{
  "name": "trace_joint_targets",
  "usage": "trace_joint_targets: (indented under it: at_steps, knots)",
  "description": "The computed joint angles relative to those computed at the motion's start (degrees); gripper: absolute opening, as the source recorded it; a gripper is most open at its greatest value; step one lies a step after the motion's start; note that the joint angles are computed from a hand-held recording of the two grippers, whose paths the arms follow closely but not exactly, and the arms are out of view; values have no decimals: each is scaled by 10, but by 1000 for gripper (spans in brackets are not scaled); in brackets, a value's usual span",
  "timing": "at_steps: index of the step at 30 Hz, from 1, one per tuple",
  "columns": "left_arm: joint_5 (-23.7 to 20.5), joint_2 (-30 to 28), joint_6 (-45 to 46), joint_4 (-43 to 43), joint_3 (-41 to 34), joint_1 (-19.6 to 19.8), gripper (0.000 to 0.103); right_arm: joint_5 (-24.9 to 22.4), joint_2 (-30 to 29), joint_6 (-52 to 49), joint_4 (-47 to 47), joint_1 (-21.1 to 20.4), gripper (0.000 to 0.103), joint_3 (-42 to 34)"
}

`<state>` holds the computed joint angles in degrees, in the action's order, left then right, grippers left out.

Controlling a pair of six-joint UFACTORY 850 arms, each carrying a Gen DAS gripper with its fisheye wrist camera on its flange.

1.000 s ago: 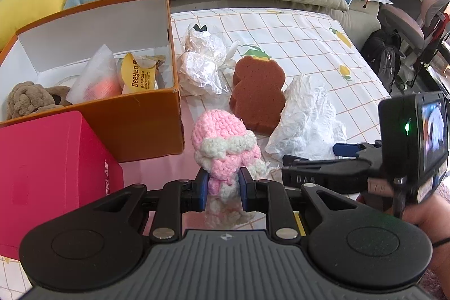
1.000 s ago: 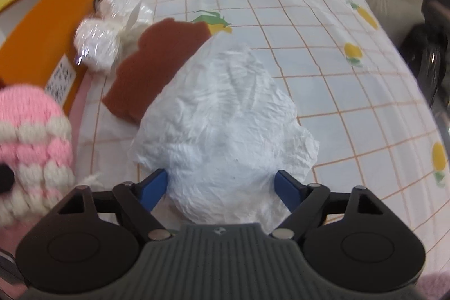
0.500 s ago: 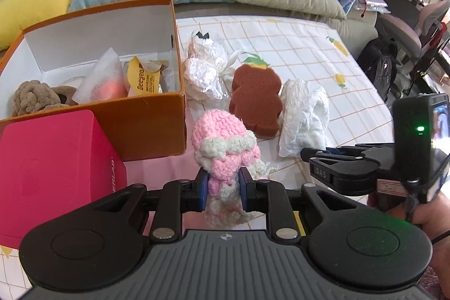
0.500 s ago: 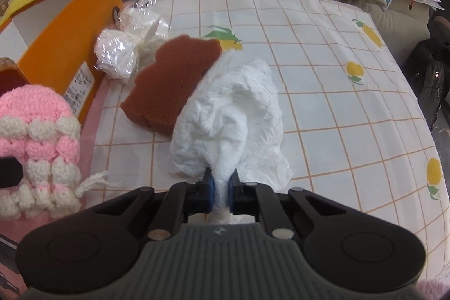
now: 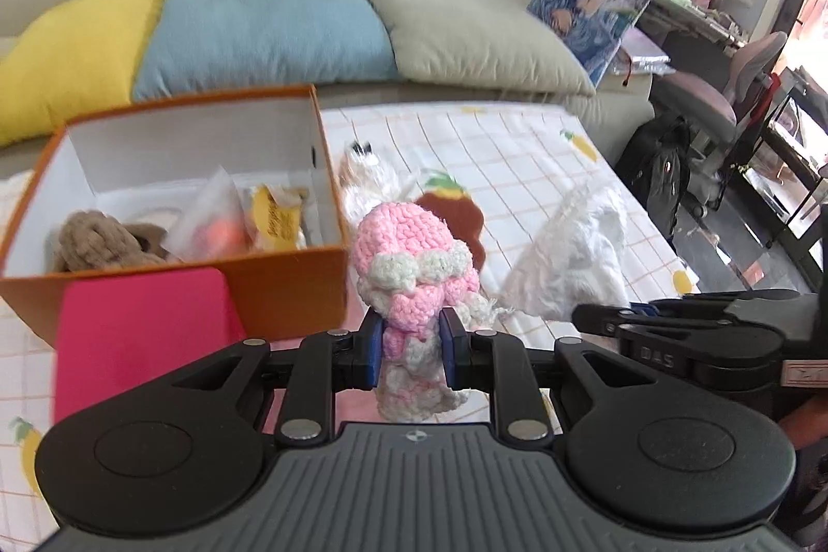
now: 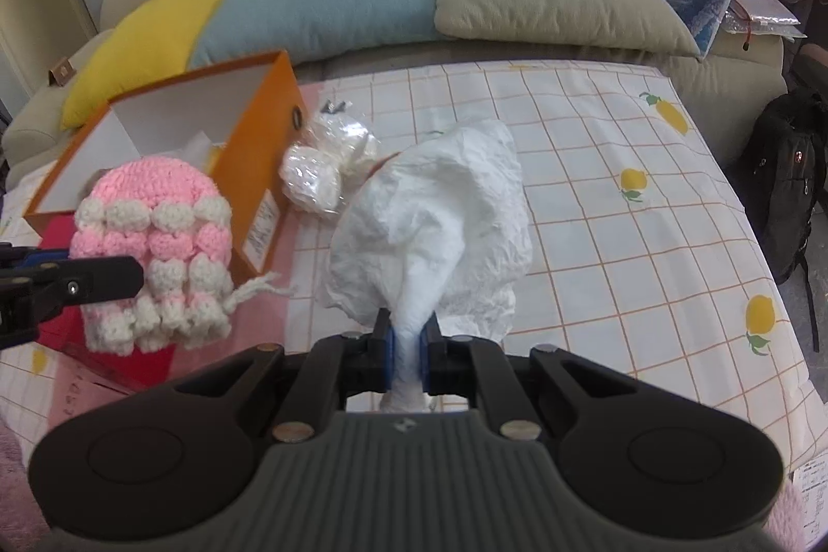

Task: Organize soft objects
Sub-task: 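Carry the hat and tissue into the orange box and open both grippers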

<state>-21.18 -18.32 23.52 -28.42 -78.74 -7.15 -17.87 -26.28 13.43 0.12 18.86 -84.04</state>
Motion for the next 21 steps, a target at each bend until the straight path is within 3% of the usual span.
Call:
trace_joint_targets:
  at_steps: [6,12,17,21]
  knots:
    - [22,26,4,-23,13,24,25,2,16,-83,64,5,7,-9]
    - [39,25,-39,14,-10,55,25,-10,-13,-213,162,14,7,-83]
    - [25,-4,-75,66,-58,80,25,-53,-84,-272,184,29,8,-205]
    - [4,-45,-68,76,-110,100,25,-146,-190,-278,188,38,8,-376]
